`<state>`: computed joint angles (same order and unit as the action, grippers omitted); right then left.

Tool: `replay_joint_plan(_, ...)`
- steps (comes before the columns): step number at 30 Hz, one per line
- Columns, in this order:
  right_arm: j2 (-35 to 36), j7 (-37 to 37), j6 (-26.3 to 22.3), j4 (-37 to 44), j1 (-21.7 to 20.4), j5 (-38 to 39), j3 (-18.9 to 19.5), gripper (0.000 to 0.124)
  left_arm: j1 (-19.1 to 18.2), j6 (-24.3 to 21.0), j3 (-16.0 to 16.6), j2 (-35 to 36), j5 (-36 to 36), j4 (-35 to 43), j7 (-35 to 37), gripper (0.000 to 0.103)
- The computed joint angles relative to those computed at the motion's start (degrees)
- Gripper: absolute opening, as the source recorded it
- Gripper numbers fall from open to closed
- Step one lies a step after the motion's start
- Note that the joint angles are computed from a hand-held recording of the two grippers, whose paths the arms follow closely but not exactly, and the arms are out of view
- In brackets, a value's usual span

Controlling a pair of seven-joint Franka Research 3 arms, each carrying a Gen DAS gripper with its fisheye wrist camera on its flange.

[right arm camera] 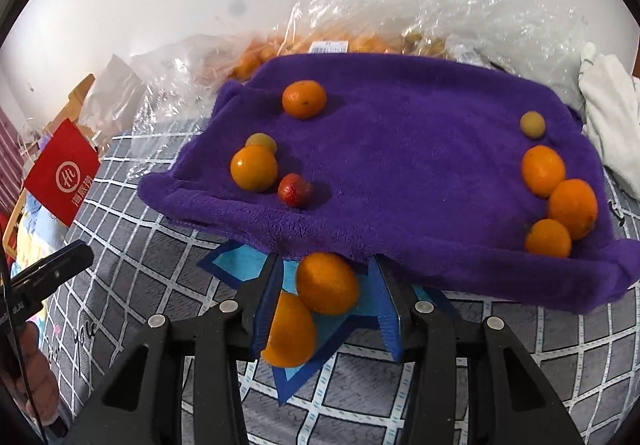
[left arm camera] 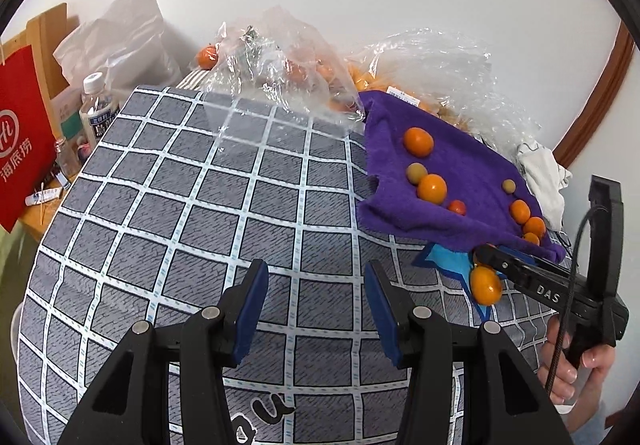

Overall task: Organize fruits
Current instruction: 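Grasp an orange with the right tool while the left tool grasps an oval orange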

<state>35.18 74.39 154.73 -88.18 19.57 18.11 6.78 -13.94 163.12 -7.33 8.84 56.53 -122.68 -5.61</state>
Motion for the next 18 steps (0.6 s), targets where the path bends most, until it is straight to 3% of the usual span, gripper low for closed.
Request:
replay_joint_plan(2, 0.73, 0.58, -0.88, 0.93, -0.16, 0.39, 0.06, 0.035, -0.11, -0.52, -0.16, 0.0, -0.31, 0.0, 0.3, 0.047)
replay_joint_plan(5, -0.13, -0.68, 0.2, -0.35, -1.83, 3.07, 1.68, 0.035, -0.17, -1.07, -0.43, -0.1, -1.33, 0.03, 1.04, 0.047)
replay_joint_plan(13, -10.01, -9.07, 9.67, -13.73, -5.29, 7.35, 2.83, 0.035, -1.57, -3.59, -1.72, 0.34, -3.29, 2.38, 3.41, 0.047)
replay_joint_plan(18, -13.12, -10.38, 12.93, -20.35, -5.08, 3.88, -0.88, 0.035, -3.91, -6.0, -2.55, 2.37, -4.09, 5.91, 6.22, 0.047)
